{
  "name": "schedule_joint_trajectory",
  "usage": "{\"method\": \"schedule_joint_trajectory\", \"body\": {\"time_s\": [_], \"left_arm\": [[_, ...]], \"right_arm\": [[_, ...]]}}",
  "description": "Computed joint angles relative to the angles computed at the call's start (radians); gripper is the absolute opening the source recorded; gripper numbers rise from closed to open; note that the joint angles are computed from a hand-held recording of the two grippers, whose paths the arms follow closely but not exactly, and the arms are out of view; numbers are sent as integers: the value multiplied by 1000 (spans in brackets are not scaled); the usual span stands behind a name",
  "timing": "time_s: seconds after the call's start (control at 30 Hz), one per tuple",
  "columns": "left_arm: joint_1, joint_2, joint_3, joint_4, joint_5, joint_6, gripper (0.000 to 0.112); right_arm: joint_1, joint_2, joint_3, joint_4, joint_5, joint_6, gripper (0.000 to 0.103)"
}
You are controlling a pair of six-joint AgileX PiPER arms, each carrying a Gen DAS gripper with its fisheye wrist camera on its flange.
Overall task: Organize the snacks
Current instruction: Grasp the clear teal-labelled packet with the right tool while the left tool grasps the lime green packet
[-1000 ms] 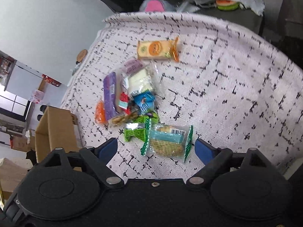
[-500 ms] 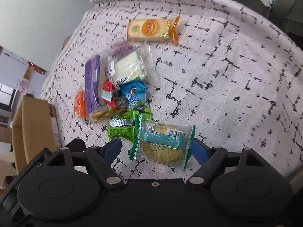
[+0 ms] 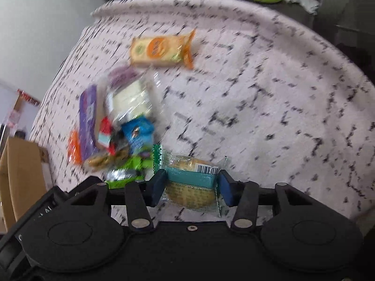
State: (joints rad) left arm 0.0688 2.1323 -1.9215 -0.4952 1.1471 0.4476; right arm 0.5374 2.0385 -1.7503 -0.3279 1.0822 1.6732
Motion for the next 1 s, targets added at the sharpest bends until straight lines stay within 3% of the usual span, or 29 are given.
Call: {"method": "schedule_joint_trajectory", "body": {"time_s": [0.47,0.83,0.9,1.0], "left_arm": [[-72,3,47,6,-51,-5,82],[-123,-51,177,87,-202,67,77],[-128,-57,189,95,-222,63,71],[-129,-59,191,102,-240,55,51]], "right_arm": [[3,-17,30,-72,44,113,47],[9,-10,16,-89,51,102,47],[11,-11,14,-93,51,101,47],[12,-15,19,-98,46,107,47]]}}
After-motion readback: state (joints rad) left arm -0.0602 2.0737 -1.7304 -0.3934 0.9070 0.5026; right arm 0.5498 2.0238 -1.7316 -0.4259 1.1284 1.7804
